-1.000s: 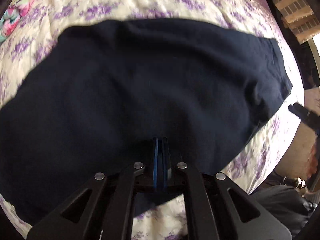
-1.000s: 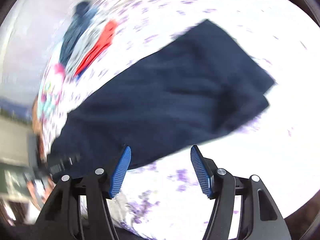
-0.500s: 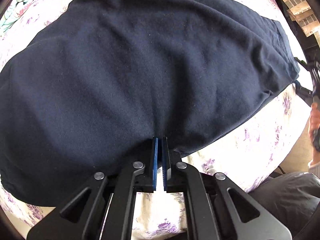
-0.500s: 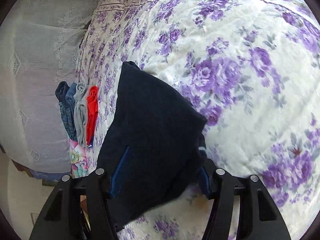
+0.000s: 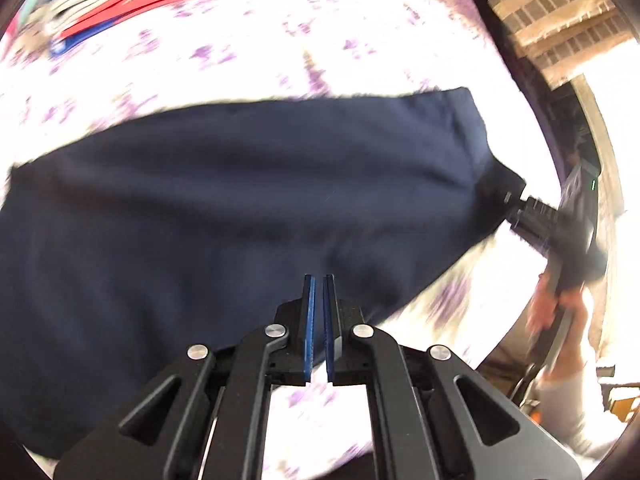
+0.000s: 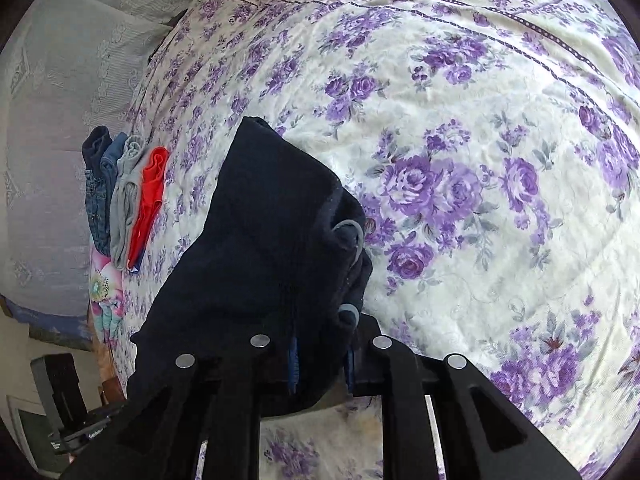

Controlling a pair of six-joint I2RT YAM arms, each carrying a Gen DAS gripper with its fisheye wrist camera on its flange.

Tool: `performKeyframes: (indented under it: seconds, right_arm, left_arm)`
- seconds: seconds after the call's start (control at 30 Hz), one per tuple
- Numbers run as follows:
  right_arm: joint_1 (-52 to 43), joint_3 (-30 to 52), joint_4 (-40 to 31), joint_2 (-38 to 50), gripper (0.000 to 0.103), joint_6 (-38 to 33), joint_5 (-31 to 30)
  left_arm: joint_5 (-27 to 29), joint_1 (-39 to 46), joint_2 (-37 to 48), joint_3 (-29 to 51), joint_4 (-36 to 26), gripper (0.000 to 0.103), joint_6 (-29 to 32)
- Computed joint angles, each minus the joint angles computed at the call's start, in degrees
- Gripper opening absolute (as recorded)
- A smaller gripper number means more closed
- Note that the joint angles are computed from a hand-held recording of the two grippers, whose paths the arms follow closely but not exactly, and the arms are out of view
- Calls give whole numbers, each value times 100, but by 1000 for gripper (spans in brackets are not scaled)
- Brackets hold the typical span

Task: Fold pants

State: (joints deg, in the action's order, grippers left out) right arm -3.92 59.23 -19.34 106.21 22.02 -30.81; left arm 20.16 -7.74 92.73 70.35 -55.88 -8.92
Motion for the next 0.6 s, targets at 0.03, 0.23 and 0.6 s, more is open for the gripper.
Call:
performKeyframes:
  seconds: [0.03,0.23,0.6]
  right_arm:
    - [23,4,-43,-28,17,-69,54]
    - [99,28,-149,-99,17,-48,159]
    - [790,490,-738,-650,17,-463,643]
  left_arm:
    - [115,-126,287,204,217,3,-238]
    - [-742,-1097,1979,1583,438,2,-1126]
    - [-575,-1601,943,45,1209,0,-1508]
